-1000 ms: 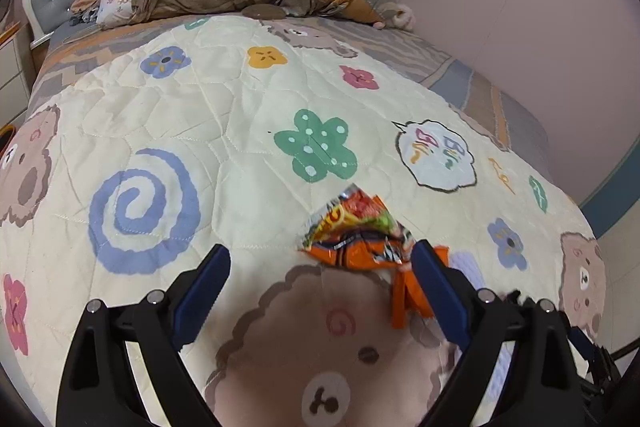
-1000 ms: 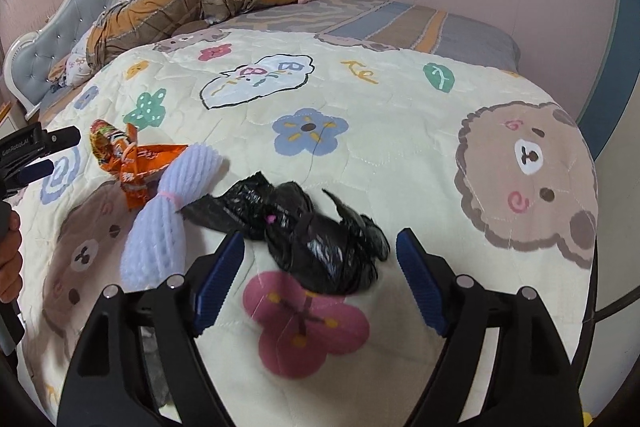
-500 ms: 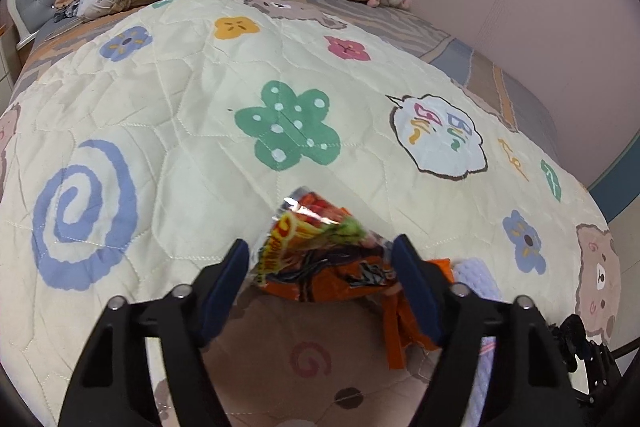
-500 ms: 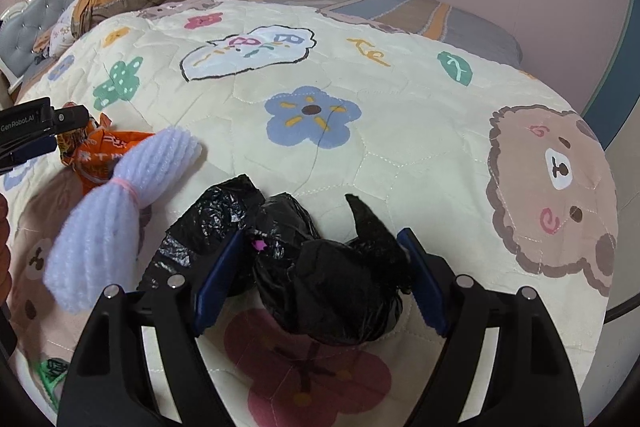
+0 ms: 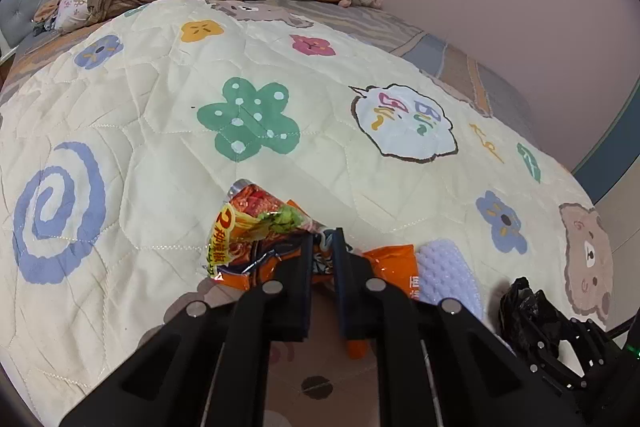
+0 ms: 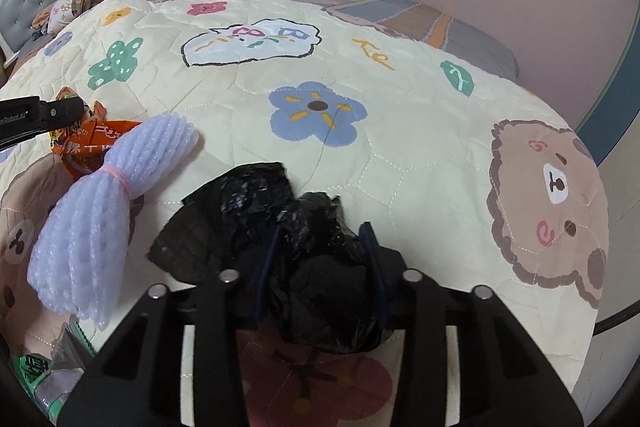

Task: Collect trash
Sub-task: 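Grasp the orange snack wrapper with the left tool while the right tool grasps the black plastic bag, then carry the orange wrapper and black bag in both tools over the yellow bin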

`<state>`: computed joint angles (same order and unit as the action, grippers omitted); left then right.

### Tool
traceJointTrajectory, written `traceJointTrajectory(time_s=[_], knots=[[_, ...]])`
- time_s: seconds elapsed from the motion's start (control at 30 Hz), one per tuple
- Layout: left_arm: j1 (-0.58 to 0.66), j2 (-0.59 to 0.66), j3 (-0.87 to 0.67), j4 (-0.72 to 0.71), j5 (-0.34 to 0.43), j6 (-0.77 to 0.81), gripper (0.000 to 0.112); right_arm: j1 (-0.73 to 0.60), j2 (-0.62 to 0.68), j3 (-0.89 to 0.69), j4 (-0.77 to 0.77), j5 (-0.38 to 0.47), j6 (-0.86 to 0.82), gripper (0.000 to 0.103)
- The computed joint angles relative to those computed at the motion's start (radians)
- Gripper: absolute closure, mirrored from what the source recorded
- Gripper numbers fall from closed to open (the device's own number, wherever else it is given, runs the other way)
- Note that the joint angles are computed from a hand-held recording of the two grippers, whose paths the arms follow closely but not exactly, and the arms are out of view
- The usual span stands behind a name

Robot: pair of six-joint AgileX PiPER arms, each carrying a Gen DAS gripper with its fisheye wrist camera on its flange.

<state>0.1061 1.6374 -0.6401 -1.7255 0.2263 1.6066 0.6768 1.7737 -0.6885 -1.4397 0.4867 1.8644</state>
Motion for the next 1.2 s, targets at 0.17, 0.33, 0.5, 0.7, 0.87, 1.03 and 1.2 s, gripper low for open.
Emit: traceJointTrajectory(time_s=[0.17,0.33,0.5,0.7,0.87,1.03,1.2], knots=[[0.067,-0.037,0.015,0.101,0.071,-0.086,0.108,0.009,-0.031,0.002,0.035,0.010,-0.014,0.076],[0.171,-0.095,0.044,0.212,0.160,-0.155,0.108,0.041,-0.109,0.039,0.064,0.023,-0.009,0.076],[0.289,-0.176,0.072,0.333,0.272,-0.235,0.108,0.082,-0.199,0.082,0.120,0.026,-0.027,0.076],[0.390,-0.320,0.119,0.466,0.364,-0.293,0.108,0.175,-0.324,0.132,0.206,0.074,-0.057,0.076],[0.481,-0.426,0.147,0.566,0.462,-0.341,0.108,0.254,-0.430,0.165,0.294,0.130,-0.094,0.076],[0.565,-0.547,0.176,0.648,0.562,-0.374,0.108,0.361,-0.536,0.190,0.369,0.232,-0.114,0.076],[0.648,-0.641,0.195,0.704,0.673,-0.385,0.108,0.469,-0.630,0.217,0.423,0.335,-0.106,0.076]])
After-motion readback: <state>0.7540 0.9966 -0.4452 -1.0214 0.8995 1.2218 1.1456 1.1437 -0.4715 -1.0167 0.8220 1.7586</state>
